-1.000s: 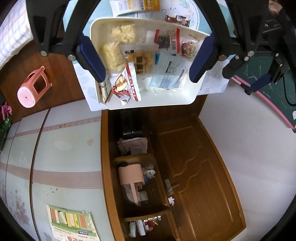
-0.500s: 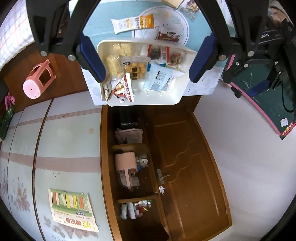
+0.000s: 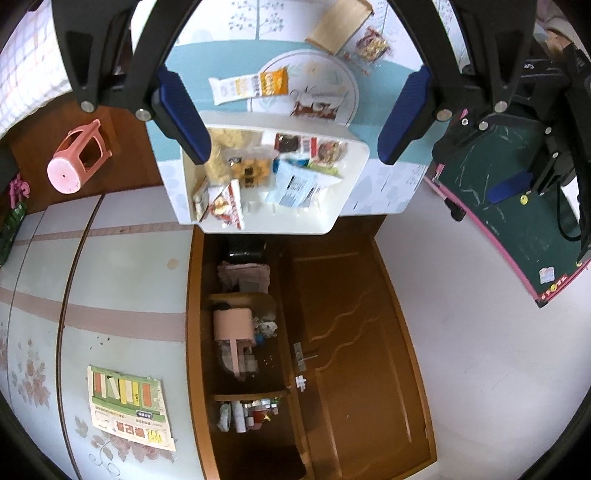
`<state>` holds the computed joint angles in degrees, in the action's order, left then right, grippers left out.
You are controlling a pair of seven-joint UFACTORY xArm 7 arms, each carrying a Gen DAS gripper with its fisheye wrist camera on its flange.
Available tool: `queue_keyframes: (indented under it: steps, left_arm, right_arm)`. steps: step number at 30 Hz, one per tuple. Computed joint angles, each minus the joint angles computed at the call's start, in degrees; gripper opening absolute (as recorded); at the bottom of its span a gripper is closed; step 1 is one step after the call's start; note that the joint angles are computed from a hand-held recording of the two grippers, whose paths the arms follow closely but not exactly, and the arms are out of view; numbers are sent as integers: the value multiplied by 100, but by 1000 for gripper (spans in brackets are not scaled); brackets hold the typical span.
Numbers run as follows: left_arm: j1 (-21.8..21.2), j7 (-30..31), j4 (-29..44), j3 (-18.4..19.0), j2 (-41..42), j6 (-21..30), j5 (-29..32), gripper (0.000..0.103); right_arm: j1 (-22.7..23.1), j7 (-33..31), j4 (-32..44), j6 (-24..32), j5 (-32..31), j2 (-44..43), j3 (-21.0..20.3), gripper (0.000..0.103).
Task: Organize snacks
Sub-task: 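Grasp the small clear nut bag with the left tool while the right tool grasps the brown paper packet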
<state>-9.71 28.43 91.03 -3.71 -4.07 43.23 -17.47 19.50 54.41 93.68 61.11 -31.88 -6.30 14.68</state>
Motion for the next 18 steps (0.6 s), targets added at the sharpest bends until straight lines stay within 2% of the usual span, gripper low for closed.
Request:
queue_keyframes:
  steps: [8, 15, 18]
  left_arm:
    - [111, 514, -892, 217, -313, 142, -375, 103]
    - [219, 881, -1791, 331, -382, 438, -540, 103]
    - [239, 922, -2064, 288, -301, 438, -478, 103]
  right_arm:
    - [195, 311, -535, -39, 134, -49, 137, 92]
    - [315, 773, -1316, -404, 563, -26, 116, 92]
    - [320, 1017, -1792, -739, 951, -70, 49, 92]
